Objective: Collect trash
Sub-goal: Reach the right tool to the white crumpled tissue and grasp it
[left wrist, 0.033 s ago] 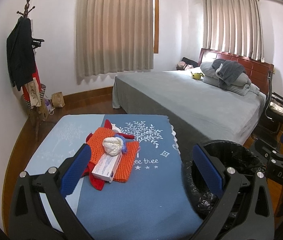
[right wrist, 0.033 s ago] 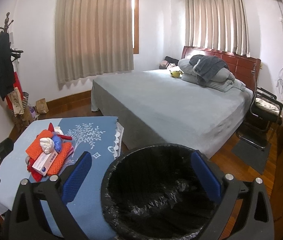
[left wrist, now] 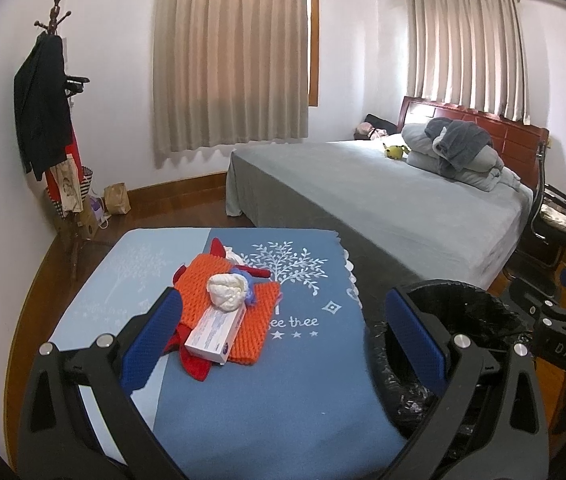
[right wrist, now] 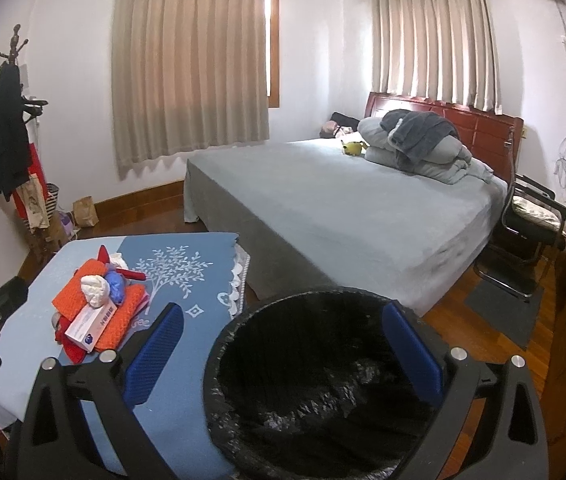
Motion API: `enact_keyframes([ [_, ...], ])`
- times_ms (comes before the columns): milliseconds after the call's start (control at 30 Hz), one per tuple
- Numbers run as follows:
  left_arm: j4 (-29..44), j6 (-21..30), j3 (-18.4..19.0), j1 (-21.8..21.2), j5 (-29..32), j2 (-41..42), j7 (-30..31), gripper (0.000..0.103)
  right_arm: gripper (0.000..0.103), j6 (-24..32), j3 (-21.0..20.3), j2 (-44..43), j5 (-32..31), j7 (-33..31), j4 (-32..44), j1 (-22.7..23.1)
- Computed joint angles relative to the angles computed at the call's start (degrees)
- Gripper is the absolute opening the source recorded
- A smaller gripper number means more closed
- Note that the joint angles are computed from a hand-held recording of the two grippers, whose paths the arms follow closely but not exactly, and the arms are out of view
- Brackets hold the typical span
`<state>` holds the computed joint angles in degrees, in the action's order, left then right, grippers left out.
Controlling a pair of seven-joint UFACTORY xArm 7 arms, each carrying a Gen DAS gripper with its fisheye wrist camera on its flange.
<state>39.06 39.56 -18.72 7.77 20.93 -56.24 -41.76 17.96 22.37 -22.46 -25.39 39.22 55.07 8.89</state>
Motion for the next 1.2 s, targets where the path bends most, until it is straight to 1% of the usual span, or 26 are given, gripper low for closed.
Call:
enact_keyframes([
  [33, -0.2, -0.1, 0.1, 0.1, 0.1, -0.1, -0.1, 0.098, 0.097, -1.6, 2.0, 1.9, -2.1, 2.1, 0.4, -1.9],
  [67, -1.0, -0.6, 0.6, 0.6, 0.4, -0.3, -0.2, 0.098, 0.097, -2.0, 2.7, 3.2, -3.1, 2.9, 1.1, -2.3],
  [167, -2.7, -1.6, 2.0, 2.3, 1.4, -0.7, 0.0, 0.098, 0.097, -2.4, 3.0, 7.2, -5.2, 4.3, 3.8, -1.4],
  [267, -4.2, -2.7, 3.7, 4.8, 2.6, -0.5, 0.6, 0.098, 0.097, -2.7, 4.1, 11.8, -10.2, 7.7, 7.0, -0.7],
  [333, -5.1, -3.7, 5.1, 6.3, 3.1, -0.3, 0.8, 0.098, 0.097, -2.8, 5.2, 15.7, -15.2, 11.3, 9.8, -0.4],
  [433, -6.2, -5.2, 6.9, 9.2, 4.0, 0.6, 1.5, 0.098, 0.097, -2.3, 5.1, 21.9, -20.3, 14.6, 14.8, 2.0],
  [533, -7.3, -7.5, 7.9, 12.6, 5.7, 1.8, 2.1, 0.098, 0.097, -2.0, 4.1, 28.0, -22.0, 14.5, 20.1, 5.4],
  [700, -9.0, -12.8, 10.5, 17.3, 7.3, 4.2, 3.9, 0.098, 0.092, -0.7, 2.3, 37.6, -22.0, 11.4, 29.7, 11.7],
  [800, -8.4, -14.2, 11.7, 19.5, 7.4, 6.9, 5.7, 0.098, 0.088, -0.2, 1.4, 42.7, -20.4, 8.6, 35.1, 15.2],
  [933, -8.3, -15.8, 12.1, 21.8, 7.4, 9.0, 6.9, 0.098, 0.084, 0.3, 0.2, 48.5, -18.0, 4.4, 41.6, 19.7],
  [1100, -8.4, -18.1, 12.3, 24.4, 7.2, 11.2, 7.5, 0.098, 0.081, 1.1, -2.5, 52.7, -16.0, -0.9, 47.2, 24.5],
  [1200, -8.3, -18.9, 12.2, 25.4, 6.9, 12.4, 7.4, 0.098, 0.072, 2.6, -2.2, 55.4, -12.1, -5.9, 50.5, 25.6],
])
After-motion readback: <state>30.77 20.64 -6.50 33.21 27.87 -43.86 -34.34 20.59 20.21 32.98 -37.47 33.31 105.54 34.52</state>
